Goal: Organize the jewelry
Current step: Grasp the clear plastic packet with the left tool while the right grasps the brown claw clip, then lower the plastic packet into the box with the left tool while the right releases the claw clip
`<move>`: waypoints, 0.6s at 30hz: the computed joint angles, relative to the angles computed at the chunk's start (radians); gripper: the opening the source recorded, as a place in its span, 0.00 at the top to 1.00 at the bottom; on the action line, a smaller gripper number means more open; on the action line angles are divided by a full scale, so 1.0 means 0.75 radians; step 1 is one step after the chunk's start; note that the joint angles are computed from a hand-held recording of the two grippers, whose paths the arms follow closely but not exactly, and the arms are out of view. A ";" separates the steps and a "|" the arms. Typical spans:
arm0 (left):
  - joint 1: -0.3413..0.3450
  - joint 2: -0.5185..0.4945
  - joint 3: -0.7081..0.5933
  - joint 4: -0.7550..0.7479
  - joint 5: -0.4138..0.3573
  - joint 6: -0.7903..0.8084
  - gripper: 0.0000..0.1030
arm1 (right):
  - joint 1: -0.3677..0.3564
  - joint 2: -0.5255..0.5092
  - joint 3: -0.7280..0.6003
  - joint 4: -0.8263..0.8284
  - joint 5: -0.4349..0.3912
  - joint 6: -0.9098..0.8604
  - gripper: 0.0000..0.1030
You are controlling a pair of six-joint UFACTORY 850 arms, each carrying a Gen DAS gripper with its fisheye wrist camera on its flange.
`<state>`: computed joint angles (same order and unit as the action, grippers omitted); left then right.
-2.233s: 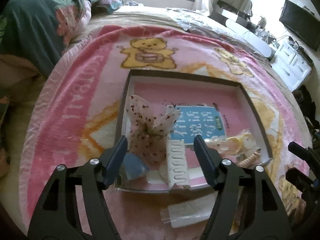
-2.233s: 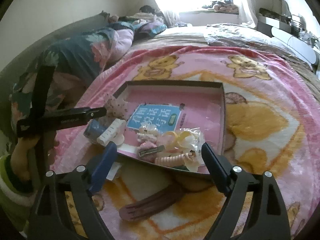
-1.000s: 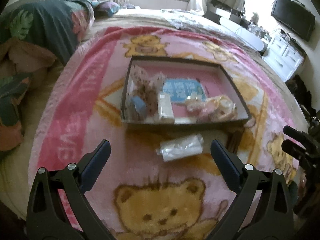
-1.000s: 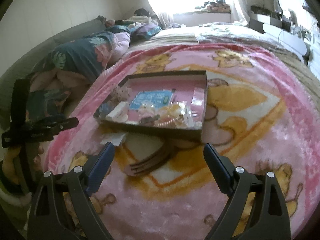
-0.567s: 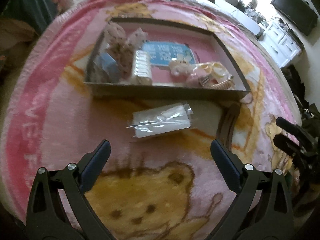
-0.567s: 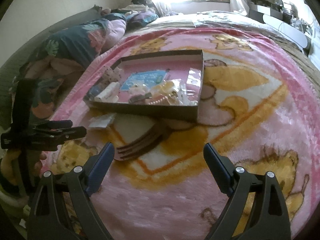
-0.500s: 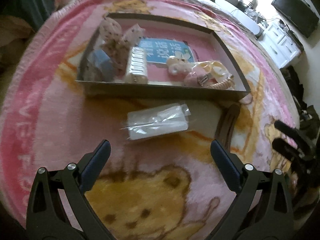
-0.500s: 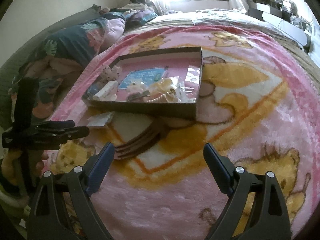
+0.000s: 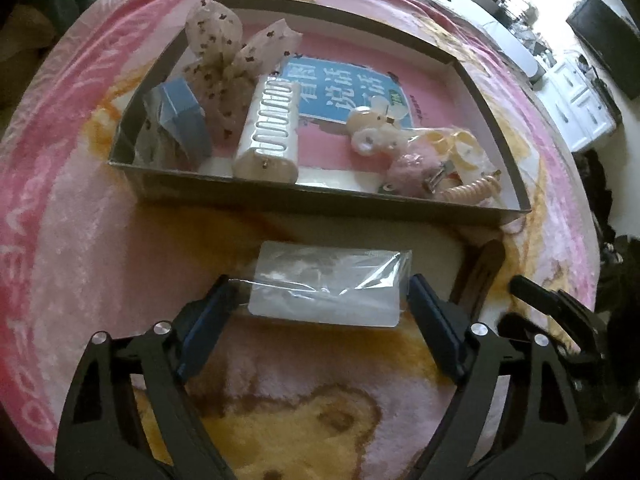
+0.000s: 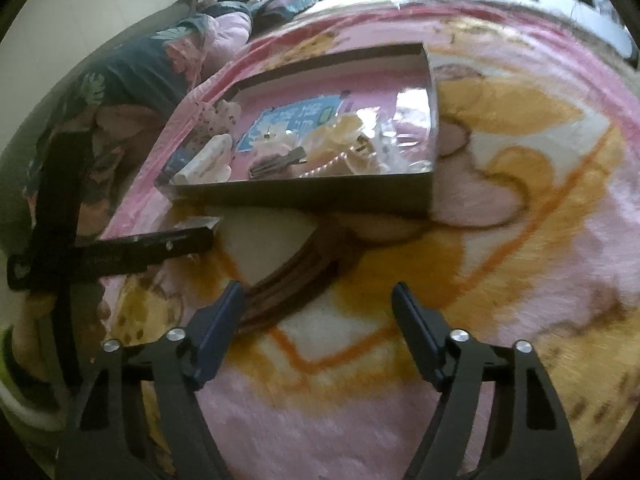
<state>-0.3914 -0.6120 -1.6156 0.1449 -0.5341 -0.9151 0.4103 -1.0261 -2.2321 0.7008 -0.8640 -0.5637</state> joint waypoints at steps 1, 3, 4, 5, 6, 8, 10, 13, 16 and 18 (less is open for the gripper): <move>0.001 0.003 0.005 0.002 0.004 0.003 0.23 | 0.002 -0.026 -0.037 0.006 -0.020 0.014 0.36; 0.004 0.009 0.016 0.006 0.010 0.004 0.23 | 0.008 -0.085 -0.127 -0.004 -0.057 0.062 0.41; 0.005 0.017 0.028 0.009 0.016 0.002 0.23 | 0.011 -0.100 -0.150 -0.007 -0.061 0.079 0.45; 0.006 0.026 0.040 0.013 0.019 0.001 0.23 | 0.013 -0.110 -0.166 -0.010 -0.059 0.095 0.47; 0.004 0.033 0.048 0.019 0.022 -0.003 0.23 | 0.015 -0.116 -0.176 -0.008 -0.056 0.099 0.53; 0.000 0.051 0.068 0.061 0.022 -0.031 0.23 | 0.014 -0.122 -0.183 0.022 -0.053 0.085 0.70; -0.002 0.073 0.093 0.093 0.026 -0.061 0.23 | 0.011 -0.115 -0.165 0.062 -0.047 0.067 0.78; 0.000 0.118 0.147 0.135 0.045 -0.116 0.23 | 0.014 -0.076 -0.106 0.105 -0.025 0.006 0.83; -0.001 0.164 0.197 0.212 0.055 -0.200 0.23 | 0.021 -0.033 -0.053 0.141 -0.005 -0.060 0.87; -0.003 0.194 0.225 0.285 0.051 -0.269 0.23 | 0.025 0.005 -0.012 0.168 0.010 -0.115 0.88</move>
